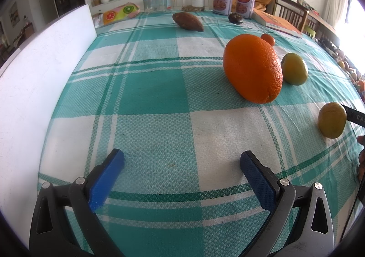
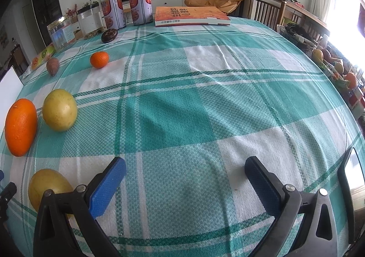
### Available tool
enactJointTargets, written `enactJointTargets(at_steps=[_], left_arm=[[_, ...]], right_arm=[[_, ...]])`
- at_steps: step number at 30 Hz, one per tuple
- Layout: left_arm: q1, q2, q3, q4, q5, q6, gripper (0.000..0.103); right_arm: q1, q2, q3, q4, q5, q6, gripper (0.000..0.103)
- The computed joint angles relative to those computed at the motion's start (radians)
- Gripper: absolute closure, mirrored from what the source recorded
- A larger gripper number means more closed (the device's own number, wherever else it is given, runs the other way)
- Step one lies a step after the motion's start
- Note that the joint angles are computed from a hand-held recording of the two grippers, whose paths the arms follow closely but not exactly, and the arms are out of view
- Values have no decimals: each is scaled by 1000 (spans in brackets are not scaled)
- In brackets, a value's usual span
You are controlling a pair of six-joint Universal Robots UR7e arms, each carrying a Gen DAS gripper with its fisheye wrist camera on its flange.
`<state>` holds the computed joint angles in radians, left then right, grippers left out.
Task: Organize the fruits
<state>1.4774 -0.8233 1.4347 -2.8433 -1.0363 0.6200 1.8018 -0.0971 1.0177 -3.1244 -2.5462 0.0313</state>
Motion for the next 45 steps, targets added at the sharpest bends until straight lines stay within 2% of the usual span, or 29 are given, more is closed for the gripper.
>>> enactJointTargets(at_steps=[4,6,8,10,11,13,15,17,18,20,21,22,24,26,27,28,29,31,33,34,35,36,37,38,40,42,45], left_arm=[[2,-4,1,6,-11,0,2],[4,-18,0,54,-38,-10,3],[9,-40,-21,160,-128,-79,4],[-1,-53,-31,184,-214,-112,4],[-15,-50,-40,177,-228,-96,3],[-55,-18,-72,154,-190,-25,3],[-85,52,-178,268,-118,-7,3],[-99,144,-324,455,-36,-75,4],[-101,184,-378,508,-5,-106,4],[-101,229,-426,515,28,-140,5],[-95,232,-427,495,20,-154,8],[-84,230,-439,508,-21,-183,34],[-68,216,-453,560,-75,-258,35],[-60,168,-386,529,-79,-238,35],[-56,137,-336,495,-69,-210,35],[-52,103,-283,464,-59,-188,35],[-45,74,-244,447,-57,-175,35],[-27,18,-185,447,-80,-181,35],[-13,-27,-145,453,-102,-206,35],[-9,-54,-118,445,-117,-214,35],[-5,-78,-99,436,-139,-215,35],[-3,-106,-75,423,-160,-212,35],[-2,-137,-50,412,-180,-211,35],[-2,-166,-34,409,-200,-212,35],[2,-226,-14,415,-244,-218,35],[10,-272,-23,428,-285,-226,35],[32,-295,-98,447,-297,-243,35]], right_arm=[[3,10,-17,18,-19,-2,0],[4,16,-27,24,-16,4,0],[4,15,-27,24,-16,4,0],[4,15,-27,24,-17,3,0],[5,17,-30,27,-19,5,0],[6,20,-36,31,-20,7,0],[6,19,-33,29,-19,6,0],[7,22,-39,32,-20,7,0],[6,19,-33,28,-18,6,0],[6,20,-35,28,-15,8,0],[5,15,-26,19,-9,8,0],[5,13,-21,12,-2,8,0],[-2,-18,39,-50,47,-1,0],[-20,-89,173,-175,190,11,0],[-29,-133,253,-219,271,56,0],[-31,-162,304,-238,347,81,1],[-26,-177,326,-232,412,65,1],[10,-160,279,-127,450,-32,1],[44,-101,163,29,425,-96,3],[51,-70,104,98,409,-94,9],[53,-42,51,157,398,-81,26],[49,-23,9,222,403,-53,38],[52,-3,-24,244,369,-33,50],[54,7,-39,239,370,-27,53],[54,5,-40,243,403,5,53],[76,20,-66,241,420,-29,53],[116,70,-199,351,535,-34,53]])
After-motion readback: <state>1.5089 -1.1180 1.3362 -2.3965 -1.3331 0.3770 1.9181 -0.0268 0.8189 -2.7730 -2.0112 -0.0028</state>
